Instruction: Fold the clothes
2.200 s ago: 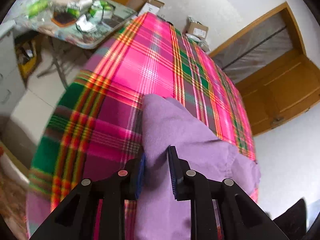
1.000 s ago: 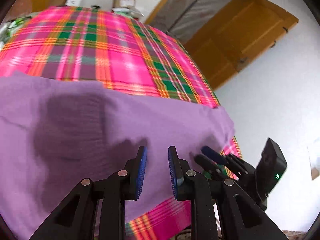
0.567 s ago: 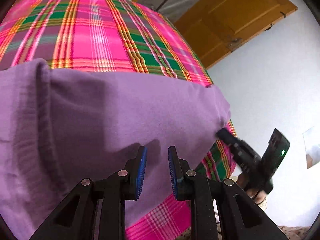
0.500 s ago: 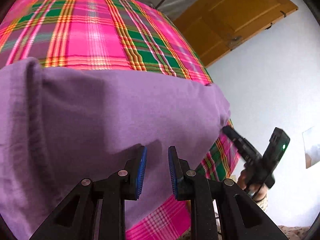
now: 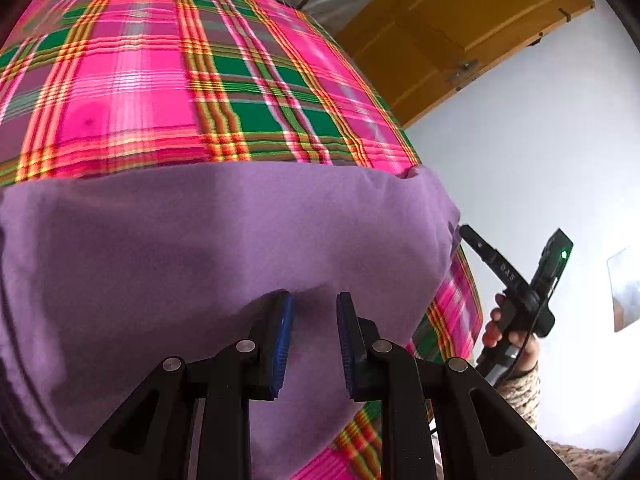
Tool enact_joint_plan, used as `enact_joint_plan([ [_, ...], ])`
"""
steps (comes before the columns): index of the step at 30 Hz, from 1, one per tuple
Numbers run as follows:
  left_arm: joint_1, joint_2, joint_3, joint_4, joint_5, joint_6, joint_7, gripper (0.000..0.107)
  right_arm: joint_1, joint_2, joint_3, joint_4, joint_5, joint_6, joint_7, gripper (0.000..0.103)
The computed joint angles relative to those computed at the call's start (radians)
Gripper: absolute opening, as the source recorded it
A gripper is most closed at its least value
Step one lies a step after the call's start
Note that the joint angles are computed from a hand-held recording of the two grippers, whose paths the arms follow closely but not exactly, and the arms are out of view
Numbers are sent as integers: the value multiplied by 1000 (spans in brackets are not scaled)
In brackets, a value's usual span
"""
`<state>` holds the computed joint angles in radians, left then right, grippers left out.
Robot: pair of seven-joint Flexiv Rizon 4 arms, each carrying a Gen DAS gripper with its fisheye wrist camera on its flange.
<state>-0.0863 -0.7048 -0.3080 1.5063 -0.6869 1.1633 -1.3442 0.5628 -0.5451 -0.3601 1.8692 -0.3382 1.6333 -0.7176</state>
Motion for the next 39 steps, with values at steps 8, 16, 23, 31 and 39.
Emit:
enact_joint_plan([
  [8,-17,-54,12,-91,32,-34,-39,22,-209,-62,230,-144,19,-90,-50,29],
  [16,-29,-73,19,-126,56,-39,-62,22,-226,-70,241,-138,41,-18,-79,5],
  [23,-26,-80,7,-138,61,-50,-65,22,-44,-10,24,-23,83,74,-55,5],
  [31,-33,-91,-1,-156,59,-84,-39,22,-113,-4,109,-29,74,-35,-41,6],
  [39,-32,-91,-4,-153,41,-84,-27,22,-51,-15,17,-47,-4,17,-43,15],
])
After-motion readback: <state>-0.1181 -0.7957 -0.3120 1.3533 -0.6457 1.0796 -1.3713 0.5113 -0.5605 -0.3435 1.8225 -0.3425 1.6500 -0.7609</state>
